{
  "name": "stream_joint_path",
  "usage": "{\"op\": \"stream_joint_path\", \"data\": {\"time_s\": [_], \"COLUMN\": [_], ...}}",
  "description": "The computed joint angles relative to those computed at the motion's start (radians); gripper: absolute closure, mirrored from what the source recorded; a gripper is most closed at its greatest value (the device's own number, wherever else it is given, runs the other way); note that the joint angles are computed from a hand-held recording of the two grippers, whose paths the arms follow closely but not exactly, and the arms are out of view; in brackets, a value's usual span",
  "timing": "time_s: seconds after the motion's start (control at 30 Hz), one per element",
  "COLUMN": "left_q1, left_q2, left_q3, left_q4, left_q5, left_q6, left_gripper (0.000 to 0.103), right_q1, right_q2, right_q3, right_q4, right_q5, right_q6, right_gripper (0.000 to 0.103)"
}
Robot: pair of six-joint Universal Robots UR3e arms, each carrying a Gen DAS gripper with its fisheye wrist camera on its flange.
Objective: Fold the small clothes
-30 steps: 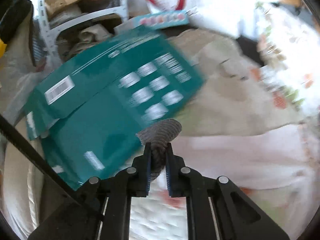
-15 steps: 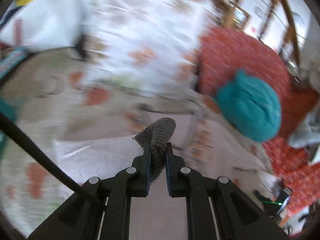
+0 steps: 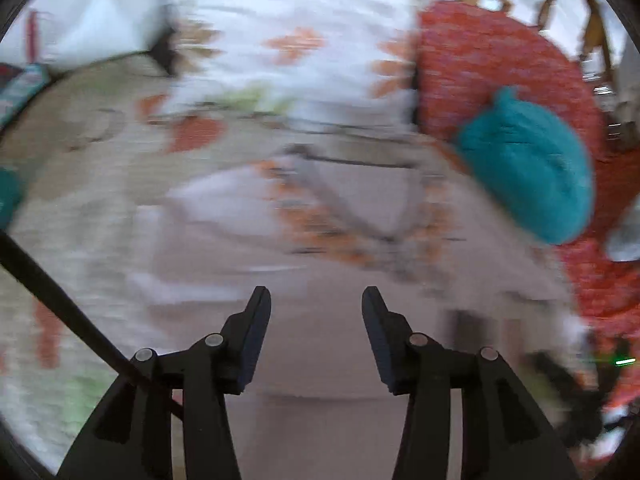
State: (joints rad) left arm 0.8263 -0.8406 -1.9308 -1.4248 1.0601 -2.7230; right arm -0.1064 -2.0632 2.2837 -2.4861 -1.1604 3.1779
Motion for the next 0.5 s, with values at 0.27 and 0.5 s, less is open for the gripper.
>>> {"op": "stream_joint_path", "data": {"time_s": [0.27,0.5], "left_q1": [0.389,0.428], "left_q2": [0.020,0.006], "left_q3": [-0.067,-0.057], "left_q4": [-0.217,-0.190], "left_q5": [-0.085,-0.063], "left_q6": [0.257,0.259], "left_gripper": [0.057,0.056], "right_q1": [0.226,0.441], "right_q2": [0.317,0.718], "right_q3": [-0.302,-0.676], "right_q4": [-0.058,0.045], "right_q5": [-0.033,-0.238], "right_q6": [0.112,0.006], "right_gripper": [0.028,0.034]}}
